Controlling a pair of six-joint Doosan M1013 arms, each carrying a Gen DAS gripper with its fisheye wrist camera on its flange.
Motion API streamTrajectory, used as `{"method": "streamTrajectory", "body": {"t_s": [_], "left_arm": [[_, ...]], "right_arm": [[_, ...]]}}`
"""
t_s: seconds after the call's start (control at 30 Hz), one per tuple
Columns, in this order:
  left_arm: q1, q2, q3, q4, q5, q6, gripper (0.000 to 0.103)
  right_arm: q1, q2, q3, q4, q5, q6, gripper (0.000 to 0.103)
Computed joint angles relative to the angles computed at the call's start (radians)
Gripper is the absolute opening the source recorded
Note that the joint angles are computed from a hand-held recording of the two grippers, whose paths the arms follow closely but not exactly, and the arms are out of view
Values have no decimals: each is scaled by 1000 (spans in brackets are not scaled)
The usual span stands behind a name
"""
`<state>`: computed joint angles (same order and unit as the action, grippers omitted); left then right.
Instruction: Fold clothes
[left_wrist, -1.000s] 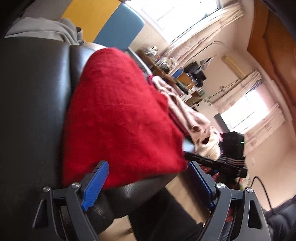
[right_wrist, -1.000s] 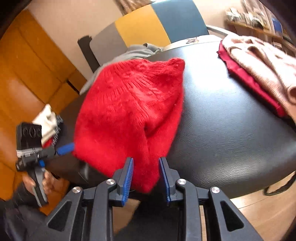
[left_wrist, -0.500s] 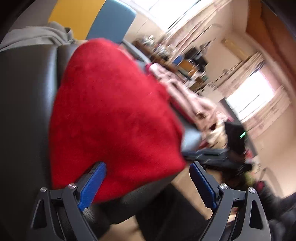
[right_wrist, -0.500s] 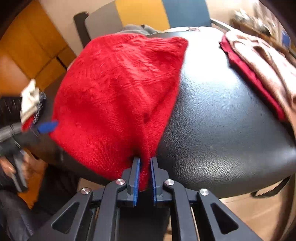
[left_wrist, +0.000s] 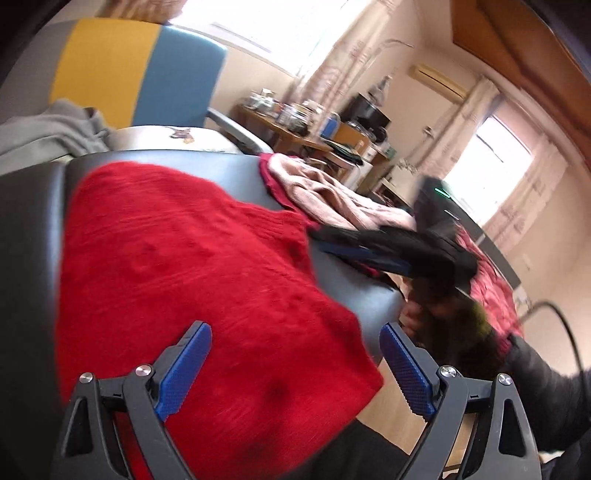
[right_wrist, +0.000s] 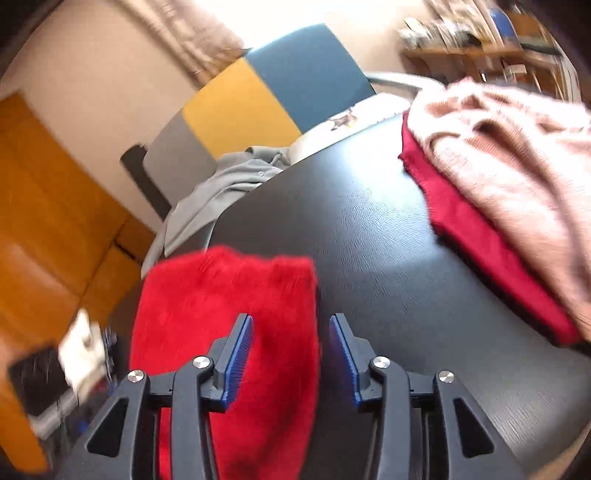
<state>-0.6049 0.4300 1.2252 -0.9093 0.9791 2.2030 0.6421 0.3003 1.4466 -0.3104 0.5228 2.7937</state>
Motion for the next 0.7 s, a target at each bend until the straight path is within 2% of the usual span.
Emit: {"method": "streamTrajectory", "body": {"t_s": [0.07,0.1,0.17,0.23,0.3,0.4,0.53,0.6,0.7], "left_arm": [[-14,14,-20,0,19,25,93],[-22,21,-29,5,26,34,93],[-36,37,-46,14,48,43,93],[-44,48,-49,-13,66,69,95],[-54,53,-43,-24,73,89,99],[-81,45,-29,43,65,133,99],[-95,25,6,60,28,161,99],[-93,20,14,48,20,155,98],[-69,8,11,9,23,100,96]], "right_arm": [[-24,31,-26,114,-13,-77,43],[-35,48,-43,197,-9,-152,40],[-34,71,-80,206,23,-219,16],[-2,88,-144,39,163,-221,11],[29,112,-200,-88,312,-245,11],[32,158,-222,-69,436,-303,10],[22,136,-169,-76,355,-240,9],[21,134,-169,-76,361,-247,9],[19,127,-170,-71,379,-240,27]]}}
